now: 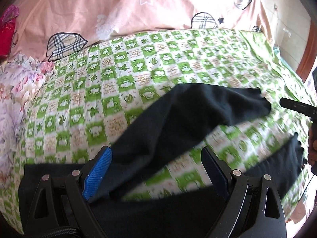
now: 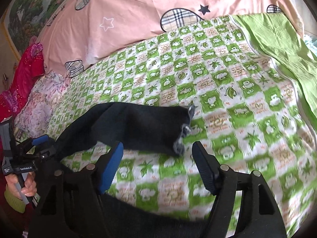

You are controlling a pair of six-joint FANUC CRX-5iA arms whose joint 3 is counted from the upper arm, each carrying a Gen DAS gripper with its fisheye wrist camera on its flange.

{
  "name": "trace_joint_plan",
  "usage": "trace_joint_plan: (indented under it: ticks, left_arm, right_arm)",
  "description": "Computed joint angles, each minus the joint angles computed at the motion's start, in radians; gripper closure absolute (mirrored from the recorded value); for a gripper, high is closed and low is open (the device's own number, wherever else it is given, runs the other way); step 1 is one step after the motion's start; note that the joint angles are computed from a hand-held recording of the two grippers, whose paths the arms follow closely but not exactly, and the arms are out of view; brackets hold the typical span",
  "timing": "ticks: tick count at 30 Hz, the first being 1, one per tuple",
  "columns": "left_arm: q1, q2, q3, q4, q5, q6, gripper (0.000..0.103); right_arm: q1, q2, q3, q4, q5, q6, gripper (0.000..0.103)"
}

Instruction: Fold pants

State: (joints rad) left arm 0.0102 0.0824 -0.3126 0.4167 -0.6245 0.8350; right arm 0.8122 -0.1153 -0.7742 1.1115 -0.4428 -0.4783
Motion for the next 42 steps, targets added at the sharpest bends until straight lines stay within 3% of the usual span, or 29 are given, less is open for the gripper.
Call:
trace_joint_plan:
  ticks: [6,11,15,17,18,19,20,21,24,31,36,42]
  left_arm:
    - [-0.03,0.181,0.208,-0.104,-0.086,0.081,0.011]
    - [-0.058,0.295,0.343,-0.178,-0.142,0.156,0.015]
    - [-0.057,0.356,0.405,-0.167,-0.202,0.156,0.033]
    - [-0.047,0.369,0.409,-0.122,-0.216,0.13,0.044]
    - [-0.041,0.375,0.411,-0.092,-0.228,0.11,0.054]
    - [-0.035,0.379,0.412,-0.062,-0.242,0.088,0.066]
    - [-0.032,0.38,0.413,-0.046,-0.249,0.076,0.072]
    - [-0.028,0.378,0.408,-0.024,-0.256,0.058,0.08]
    - [-0.018,0.349,0.376,0.012,-0.253,0.013,0.089]
    - [0.006,0.175,0.171,0.182,-0.239,-0.154,0.092]
    - [0.014,0.024,-0.018,0.285,-0.244,-0.294,0.092]
    - [0.027,-0.093,-0.17,0.313,-0.251,-0.372,0.092]
  right_arm:
    - [-0.094,0.083,0.081,-0.184,0.076,0.206,0.031]
    - [-0.126,0.174,0.187,-0.438,0.089,0.468,0.042]
    - [-0.13,0.208,0.219,-0.463,0.081,0.531,0.059]
    - [-0.136,0.21,0.225,-0.477,0.087,0.547,0.08]
    - [-0.14,0.208,0.224,-0.483,0.098,0.551,0.093]
    - [-0.146,0.205,0.218,-0.479,0.115,0.542,0.093]
    - [-0.152,0.196,0.203,-0.445,0.134,0.511,0.094]
    - [-0.156,0.19,0.193,-0.416,0.145,0.488,0.095]
    - [-0.17,0.153,0.154,-0.293,0.166,0.394,0.095]
    - [-0.218,0.001,0.031,-0.028,0.208,0.237,0.095]
    - [-0.118,-0.086,-0.032,-0.133,0.105,0.358,0.095]
    - [-0.01,-0.206,-0.164,-0.03,0.03,0.216,0.096]
